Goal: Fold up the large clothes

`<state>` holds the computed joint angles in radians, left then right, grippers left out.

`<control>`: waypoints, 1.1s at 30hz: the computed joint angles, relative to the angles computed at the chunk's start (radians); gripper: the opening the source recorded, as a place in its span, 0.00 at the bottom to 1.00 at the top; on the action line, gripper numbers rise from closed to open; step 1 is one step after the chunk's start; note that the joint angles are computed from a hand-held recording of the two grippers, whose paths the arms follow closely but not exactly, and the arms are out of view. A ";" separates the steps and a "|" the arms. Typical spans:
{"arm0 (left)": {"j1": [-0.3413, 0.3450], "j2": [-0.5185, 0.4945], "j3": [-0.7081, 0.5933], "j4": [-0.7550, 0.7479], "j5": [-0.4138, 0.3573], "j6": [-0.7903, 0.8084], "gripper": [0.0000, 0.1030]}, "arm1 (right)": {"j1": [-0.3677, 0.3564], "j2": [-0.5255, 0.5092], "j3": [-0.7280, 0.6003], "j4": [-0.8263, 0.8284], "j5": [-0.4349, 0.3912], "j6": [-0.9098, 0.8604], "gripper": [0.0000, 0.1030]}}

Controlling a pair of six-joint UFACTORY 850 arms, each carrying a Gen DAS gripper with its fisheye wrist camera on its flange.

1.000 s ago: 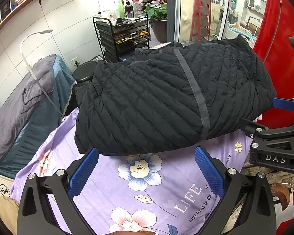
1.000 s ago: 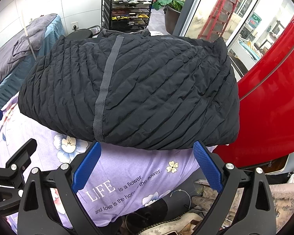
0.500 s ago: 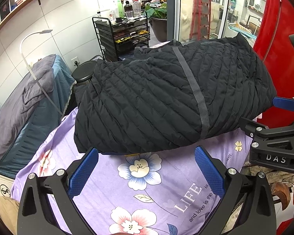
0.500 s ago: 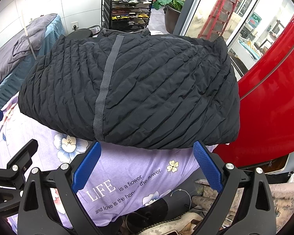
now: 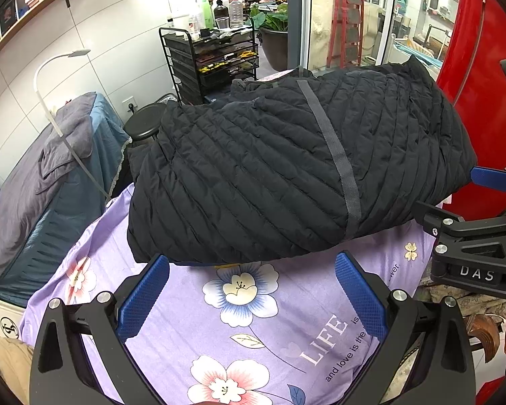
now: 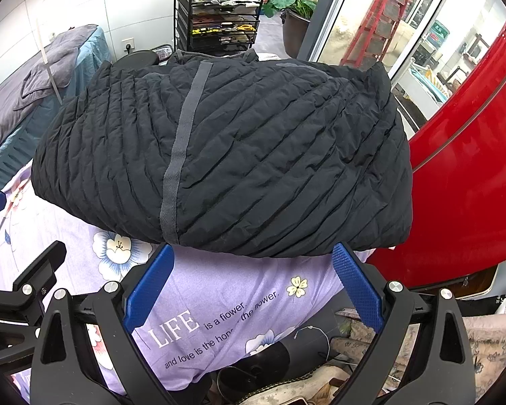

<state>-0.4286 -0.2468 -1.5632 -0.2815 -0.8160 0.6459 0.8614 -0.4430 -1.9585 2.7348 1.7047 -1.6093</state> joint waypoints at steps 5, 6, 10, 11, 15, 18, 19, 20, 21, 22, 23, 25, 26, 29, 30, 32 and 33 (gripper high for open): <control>0.000 -0.001 -0.001 -0.002 -0.003 -0.001 0.94 | 0.001 -0.001 -0.001 0.000 0.001 0.001 0.91; -0.001 0.000 0.000 -0.001 -0.001 0.000 0.94 | 0.001 0.000 -0.001 0.000 0.001 0.001 0.91; 0.001 -0.001 -0.002 -0.005 -0.004 0.004 0.94 | 0.001 -0.001 -0.002 0.000 0.002 0.003 0.91; 0.000 0.001 -0.001 -0.007 -0.003 0.005 0.94 | 0.001 -0.001 -0.002 0.001 0.001 0.002 0.91; 0.009 0.015 0.015 -0.059 0.016 0.041 0.94 | 0.002 0.000 -0.001 -0.001 0.001 0.005 0.91; 0.017 0.023 0.022 -0.103 0.028 0.070 0.94 | 0.002 0.000 -0.001 0.001 0.002 0.008 0.91; 0.017 0.023 0.023 -0.105 0.030 0.076 0.94 | 0.003 0.000 -0.001 0.001 0.003 0.011 0.91; 0.015 0.025 0.024 -0.100 0.034 0.079 0.94 | 0.003 0.001 0.000 0.002 0.003 0.013 0.91; 0.015 0.024 0.024 -0.098 0.034 0.077 0.94 | 0.003 0.001 -0.001 0.003 0.005 0.014 0.91; 0.014 0.022 0.020 -0.096 0.031 0.072 0.94 | 0.004 0.001 -0.001 0.004 0.006 0.016 0.91; 0.012 0.018 0.015 -0.087 0.024 0.060 0.94 | 0.004 0.001 -0.001 0.004 0.008 0.017 0.91; 0.005 0.008 0.002 -0.049 0.010 0.026 0.94 | 0.004 0.002 -0.001 0.005 0.007 0.021 0.91; 0.001 0.006 0.002 -0.034 0.010 0.022 0.94 | 0.004 0.002 -0.001 0.005 0.006 0.021 0.91; -0.007 0.016 0.015 -0.007 0.029 0.022 0.94 | 0.006 0.002 -0.001 0.003 0.006 0.022 0.91; -0.007 0.017 0.016 -0.008 0.029 0.021 0.94 | 0.005 0.002 0.000 0.004 0.004 0.022 0.91; -0.006 0.015 0.012 -0.016 0.021 0.017 0.94 | 0.005 0.003 0.003 0.004 0.003 0.022 0.91; -0.005 0.014 0.010 -0.017 0.020 0.017 0.94 | 0.005 0.003 0.003 0.004 0.003 0.022 0.91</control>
<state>-0.4338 -0.2331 -1.5534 -0.2987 -0.7964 0.6627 0.8663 -0.4396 -1.9560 2.7392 1.7073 -1.5875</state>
